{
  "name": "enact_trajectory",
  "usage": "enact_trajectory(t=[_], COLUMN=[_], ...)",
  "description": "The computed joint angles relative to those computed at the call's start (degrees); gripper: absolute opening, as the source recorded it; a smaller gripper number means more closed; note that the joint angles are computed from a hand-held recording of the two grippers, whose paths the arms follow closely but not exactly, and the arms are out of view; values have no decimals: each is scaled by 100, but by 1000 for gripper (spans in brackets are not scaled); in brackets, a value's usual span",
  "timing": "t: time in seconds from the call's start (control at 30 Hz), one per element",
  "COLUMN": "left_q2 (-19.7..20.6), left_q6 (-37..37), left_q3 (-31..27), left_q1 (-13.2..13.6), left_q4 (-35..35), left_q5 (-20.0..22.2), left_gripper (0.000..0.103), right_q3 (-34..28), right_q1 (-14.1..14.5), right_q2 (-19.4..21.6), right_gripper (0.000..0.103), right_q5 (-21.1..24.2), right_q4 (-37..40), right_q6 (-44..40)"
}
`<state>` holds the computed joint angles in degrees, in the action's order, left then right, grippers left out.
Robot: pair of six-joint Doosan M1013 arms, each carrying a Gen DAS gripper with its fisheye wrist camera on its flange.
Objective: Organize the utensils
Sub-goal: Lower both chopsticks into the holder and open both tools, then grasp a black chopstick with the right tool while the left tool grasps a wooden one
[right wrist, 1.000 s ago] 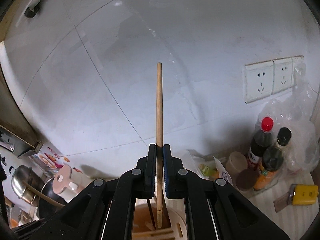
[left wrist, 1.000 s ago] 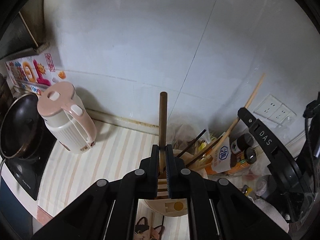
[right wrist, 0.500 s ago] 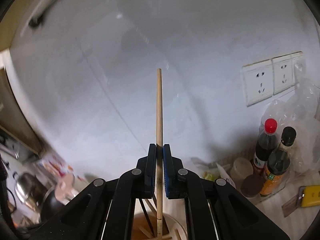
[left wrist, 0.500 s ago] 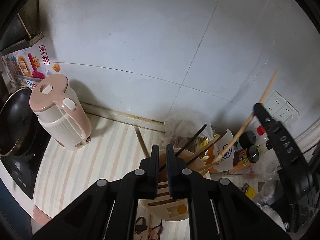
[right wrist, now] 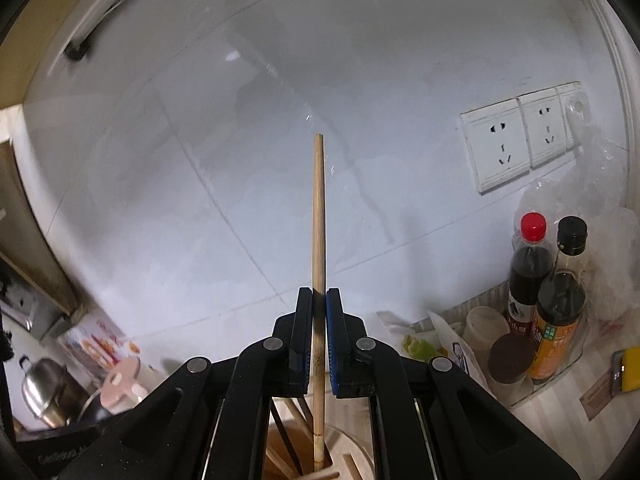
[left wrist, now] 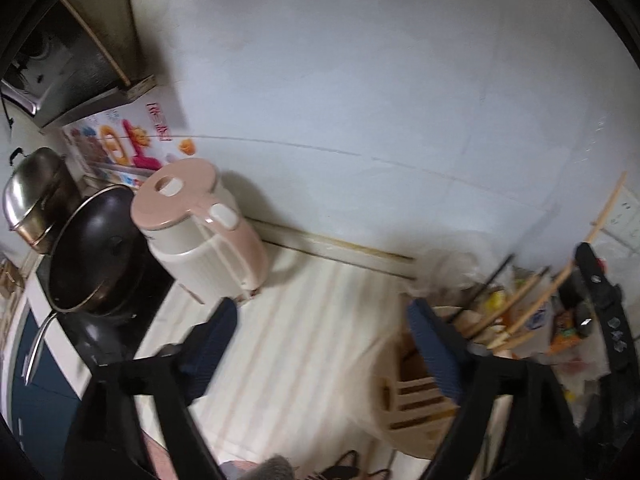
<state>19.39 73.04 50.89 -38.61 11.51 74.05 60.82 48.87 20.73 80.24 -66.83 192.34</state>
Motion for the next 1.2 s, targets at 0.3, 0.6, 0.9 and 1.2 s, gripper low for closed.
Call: enact_trajectory(t=[0.3,0.6,0.9,1.2], left_q2=[-179,-566,-899,-822], left_q6=[-183,-286,329,870], left_q3=[462,983,2020,2895], left_q1=[124,106,22,-302], left_q4=[117,210,-224,-757], left_q5=[-98,-122,0,497], left_gripper=[102,102,102,90], right_q3=[-28,207,963,1922], right_q1=[-139,225,425,315], right_q2=[-153,-563,-783,-945], right_gripper=[57,69,69,23], right_q5=[-507,374,1047,280], right_q4=[1680,1903,3201,4994], right_q6=[-1333,-805,-99,-43])
